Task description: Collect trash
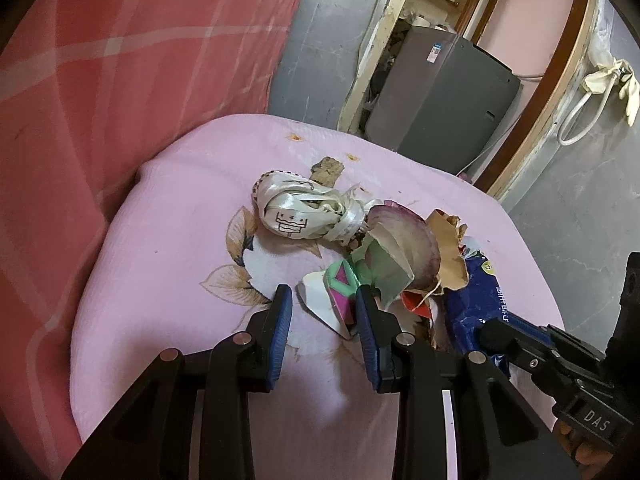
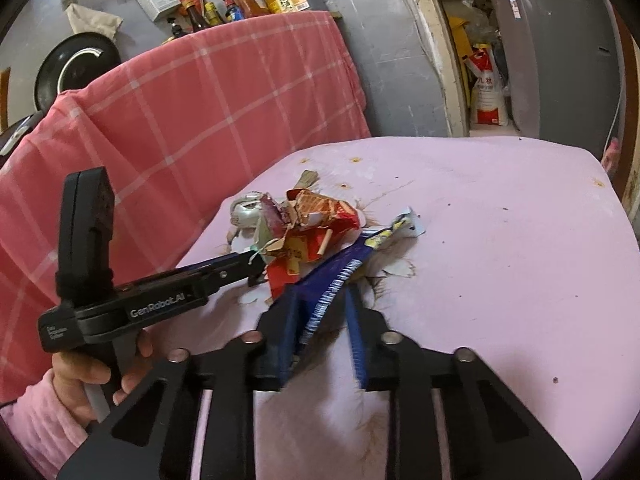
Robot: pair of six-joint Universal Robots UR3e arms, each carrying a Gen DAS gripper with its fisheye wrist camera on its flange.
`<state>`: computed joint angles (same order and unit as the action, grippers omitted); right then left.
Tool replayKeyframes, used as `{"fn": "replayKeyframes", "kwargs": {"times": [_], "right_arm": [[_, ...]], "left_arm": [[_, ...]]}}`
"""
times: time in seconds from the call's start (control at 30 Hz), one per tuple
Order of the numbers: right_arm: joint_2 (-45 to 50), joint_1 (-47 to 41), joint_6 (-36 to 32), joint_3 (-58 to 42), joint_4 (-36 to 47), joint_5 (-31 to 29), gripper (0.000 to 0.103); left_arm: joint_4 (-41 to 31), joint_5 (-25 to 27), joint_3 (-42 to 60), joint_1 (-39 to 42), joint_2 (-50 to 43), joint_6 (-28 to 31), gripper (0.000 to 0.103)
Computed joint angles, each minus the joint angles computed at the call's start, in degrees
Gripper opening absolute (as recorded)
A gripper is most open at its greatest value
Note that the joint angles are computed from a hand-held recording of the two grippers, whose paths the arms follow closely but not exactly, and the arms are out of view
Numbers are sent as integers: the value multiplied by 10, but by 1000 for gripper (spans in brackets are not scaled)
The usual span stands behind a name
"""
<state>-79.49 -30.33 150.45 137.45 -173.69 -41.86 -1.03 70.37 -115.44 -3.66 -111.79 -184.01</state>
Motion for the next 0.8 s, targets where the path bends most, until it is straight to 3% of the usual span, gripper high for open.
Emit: {"fn": "replayKeyframes", "kwargs": {"times": [0.17, 0.33, 0.57, 0.8], "right_arm": [[-11, -19, -16, 12, 28, 28, 12], [-25, -36, -17, 37, 13, 47, 7], [-71, -79, -34, 86, 8, 79, 5], [-171, -156, -102, 138, 86, 119, 4]], "left_arm": [[-2, -12, 3, 5, -1, -14, 13], [25, -24, -20, 10, 12, -35, 5], [91, -3, -69, -7, 46, -31, 2], [139, 34, -110, -30, 75, -54, 2]]}}
